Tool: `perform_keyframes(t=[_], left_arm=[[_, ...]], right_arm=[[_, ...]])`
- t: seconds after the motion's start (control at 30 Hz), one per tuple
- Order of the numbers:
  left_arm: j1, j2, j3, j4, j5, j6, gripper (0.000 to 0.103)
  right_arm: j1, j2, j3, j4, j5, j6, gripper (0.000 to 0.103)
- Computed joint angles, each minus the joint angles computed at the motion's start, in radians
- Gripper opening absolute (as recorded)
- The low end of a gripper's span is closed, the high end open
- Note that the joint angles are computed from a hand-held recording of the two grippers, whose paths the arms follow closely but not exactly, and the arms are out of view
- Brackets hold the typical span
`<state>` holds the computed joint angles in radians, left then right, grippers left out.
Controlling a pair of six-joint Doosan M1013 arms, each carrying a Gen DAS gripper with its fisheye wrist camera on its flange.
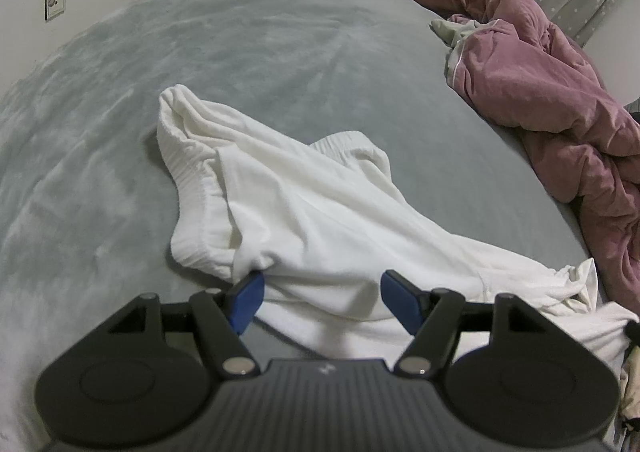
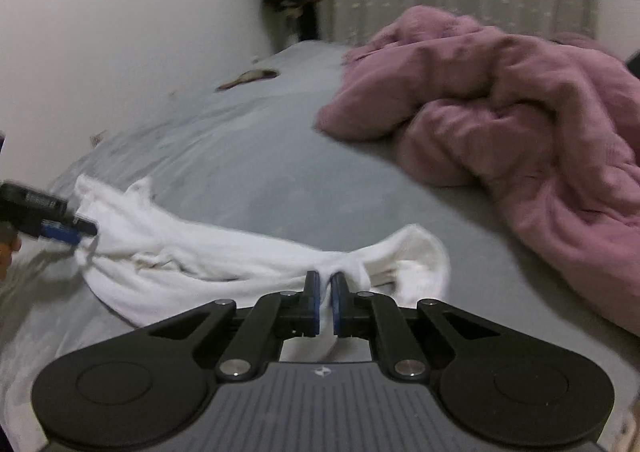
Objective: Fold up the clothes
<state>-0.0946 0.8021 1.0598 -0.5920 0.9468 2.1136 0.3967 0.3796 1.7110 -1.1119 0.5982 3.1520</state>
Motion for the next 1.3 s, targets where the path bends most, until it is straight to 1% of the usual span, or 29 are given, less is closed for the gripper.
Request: perform_keyframes(t=[0.1,0.3,0.47,0.63,0.8,0.9,1.03,1.13,1.23,1.3], left_arm=[[0.001,-0.002,0.001,-0.006,0.004,0.005,0.067],[0.006,-0.008,0.012,-0.02,0.007,0.019,0.068],[0.008,-0.009,0.013,-0.028,0.012,0.011,0.069],[0.009,-0.01,0.015,-0.041,0.012,0.018,0.069],[0.013,-0.009,0.013,-0.05,0.012,0.01,0.07],[0.018,-0.005,0.005,-0.055,0.009,-0.012,0.07],[0.023,0.0,-0.003,-0.045,0.007,-0.037,0.07],[0.028,0.0,-0.006,-0.044,-0.004,-0.051,0.07],[0.037,0.003,-0.011,-0.062,-0.011,-0.08,0.07],[0.038,0.003,-0.013,-0.043,-0.023,-0.112,0.071]], right_arm=[[0.001,-0.023,0.024,-0.019,0.024,0.048,0.008],[0.005,-0.054,0.053,-0.036,0.068,0.083,0.008],[0.01,-0.07,0.067,-0.028,0.14,0.078,0.008],[0.012,-0.071,0.068,0.021,0.247,0.034,0.008],[0.011,-0.048,0.045,0.096,0.404,-0.069,0.008],[0.004,-0.045,0.044,0.139,0.43,-0.105,0.008],[0.005,-0.024,0.026,0.158,0.499,-0.148,0.008],[0.003,-0.016,0.017,0.172,0.506,-0.177,0.008],[0.003,0.003,0.003,0.203,0.516,-0.238,0.008],[0.007,0.013,0.001,0.193,0.511,-0.269,0.009]])
